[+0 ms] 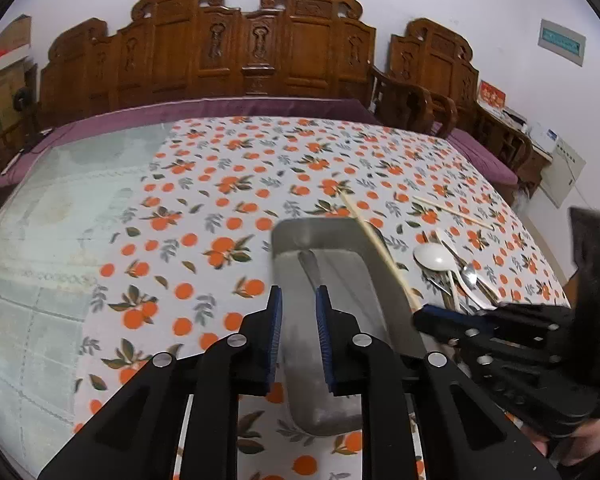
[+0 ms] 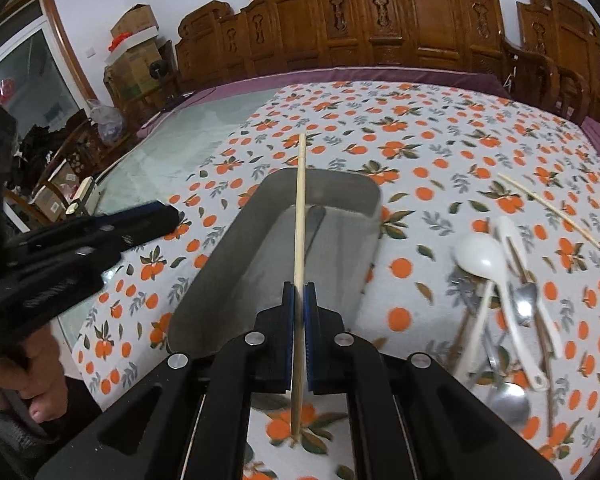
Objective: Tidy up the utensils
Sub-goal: 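Lower the chopstick into the tray and open the right gripper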
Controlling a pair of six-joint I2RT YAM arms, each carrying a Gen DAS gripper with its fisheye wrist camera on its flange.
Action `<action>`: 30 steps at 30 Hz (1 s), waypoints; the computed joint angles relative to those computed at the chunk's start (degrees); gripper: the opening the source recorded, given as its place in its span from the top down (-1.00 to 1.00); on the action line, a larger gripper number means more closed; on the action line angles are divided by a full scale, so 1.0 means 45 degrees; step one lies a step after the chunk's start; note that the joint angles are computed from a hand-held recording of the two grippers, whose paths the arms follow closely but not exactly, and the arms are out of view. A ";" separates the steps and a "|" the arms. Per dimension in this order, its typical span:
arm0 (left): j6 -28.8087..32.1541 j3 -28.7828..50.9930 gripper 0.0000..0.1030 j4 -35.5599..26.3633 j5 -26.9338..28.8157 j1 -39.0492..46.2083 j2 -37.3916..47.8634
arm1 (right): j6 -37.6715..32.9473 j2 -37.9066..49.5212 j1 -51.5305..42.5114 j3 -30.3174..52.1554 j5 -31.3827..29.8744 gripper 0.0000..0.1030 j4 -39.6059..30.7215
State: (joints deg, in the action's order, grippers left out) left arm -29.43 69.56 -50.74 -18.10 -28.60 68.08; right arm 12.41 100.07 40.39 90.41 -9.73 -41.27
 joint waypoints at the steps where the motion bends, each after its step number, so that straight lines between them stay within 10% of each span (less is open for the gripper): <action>1: 0.0035 -0.0026 0.58 0.0009 0.0041 0.0088 -0.0075 | 0.0049 0.0139 0.0041 0.0062 0.0007 0.89 0.0051; 7: 0.0174 -0.0117 0.18 -0.0057 0.0216 0.0627 -0.0535 | 0.0490 0.1006 0.0386 0.0540 0.0340 0.89 0.0211; 25: -0.0026 -0.0109 -0.12 0.0006 0.0063 0.0427 -0.0443 | -0.0604 -0.0137 -0.0258 -0.0468 0.0387 0.86 0.0395; 30: -0.0389 -0.0136 -0.64 0.0395 -0.0389 -0.0246 -0.0130 | -0.2417 -0.0659 -0.1636 -0.0585 0.0444 0.54 0.0026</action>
